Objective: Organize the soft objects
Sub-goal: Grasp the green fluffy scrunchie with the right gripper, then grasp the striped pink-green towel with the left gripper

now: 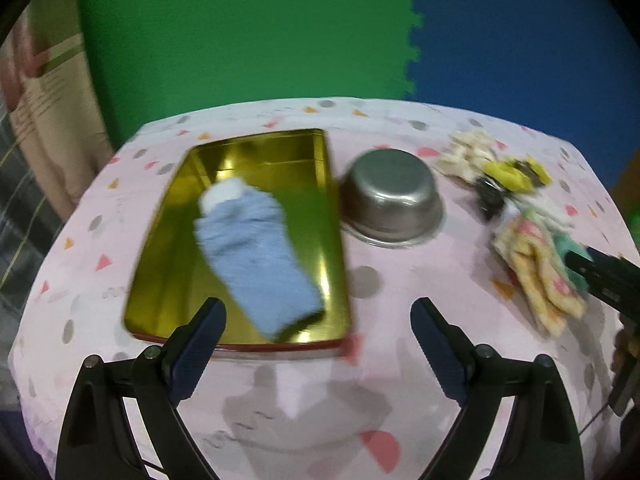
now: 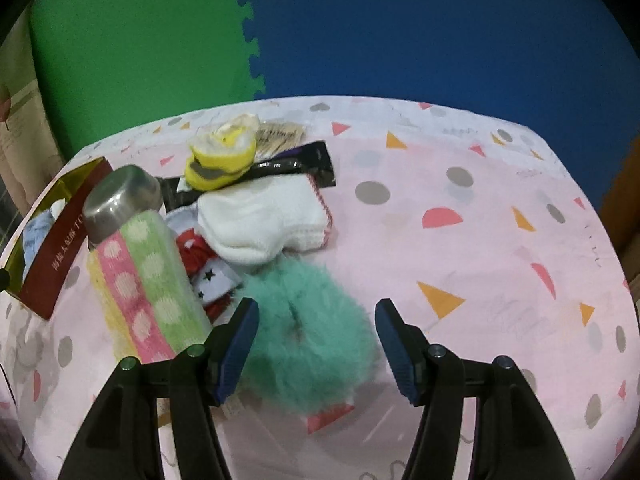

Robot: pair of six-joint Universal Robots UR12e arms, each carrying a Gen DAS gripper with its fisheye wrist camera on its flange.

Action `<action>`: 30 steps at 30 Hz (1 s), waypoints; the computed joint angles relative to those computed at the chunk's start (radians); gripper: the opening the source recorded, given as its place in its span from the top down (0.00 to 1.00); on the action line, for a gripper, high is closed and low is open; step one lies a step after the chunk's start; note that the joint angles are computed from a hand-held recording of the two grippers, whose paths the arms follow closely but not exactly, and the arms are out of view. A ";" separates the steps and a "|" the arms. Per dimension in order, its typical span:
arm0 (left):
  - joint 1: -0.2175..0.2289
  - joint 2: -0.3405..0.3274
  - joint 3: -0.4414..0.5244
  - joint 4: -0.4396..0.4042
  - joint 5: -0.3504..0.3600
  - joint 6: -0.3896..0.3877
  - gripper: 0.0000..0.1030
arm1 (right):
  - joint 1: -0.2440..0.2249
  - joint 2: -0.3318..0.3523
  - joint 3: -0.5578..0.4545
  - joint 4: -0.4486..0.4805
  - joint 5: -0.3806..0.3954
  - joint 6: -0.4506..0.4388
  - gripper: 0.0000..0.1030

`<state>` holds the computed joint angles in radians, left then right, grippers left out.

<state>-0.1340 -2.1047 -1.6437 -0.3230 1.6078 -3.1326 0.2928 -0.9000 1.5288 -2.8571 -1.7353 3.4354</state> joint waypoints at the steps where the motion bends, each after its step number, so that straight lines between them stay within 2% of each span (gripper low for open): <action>1: -0.004 -0.002 0.003 -0.005 -0.008 0.006 0.11 | 0.000 0.003 -0.001 -0.002 0.005 -0.001 0.40; 6: -0.029 -0.009 0.019 -0.036 -0.065 0.042 0.11 | -0.002 0.014 -0.004 -0.012 0.025 -0.004 0.40; 12: -0.062 -0.026 0.043 -0.064 -0.099 0.090 0.11 | 0.000 0.020 -0.001 -0.034 0.011 -0.010 0.41; 13: -0.065 -0.027 0.045 -0.069 -0.103 0.095 0.11 | 0.001 0.019 0.002 -0.040 -0.002 -0.009 0.44; 14: -0.069 -0.030 0.050 -0.078 -0.110 0.101 0.11 | 0.001 0.019 0.004 -0.044 -0.010 -0.009 0.55; 15: -0.071 -0.033 0.054 -0.086 -0.120 0.103 0.11 | 0.000 0.017 0.007 -0.049 -0.013 -0.009 0.59; 21: -0.080 -0.046 0.074 -0.126 -0.178 0.091 0.11 | -0.006 0.007 0.026 -0.065 -0.041 -0.012 0.66; 25: -0.087 -0.060 0.097 -0.153 -0.221 0.067 0.11 | -0.015 -0.003 0.046 -0.075 -0.047 0.001 0.67; 30: -0.100 -0.085 0.131 -0.169 -0.237 0.041 0.11 | -0.031 -0.016 0.075 -0.091 -0.049 0.037 0.67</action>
<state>-0.2337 -2.1894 -1.5131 -0.4916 1.3705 -3.0916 0.2614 -0.9159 1.6036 -2.9483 -1.7844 3.4725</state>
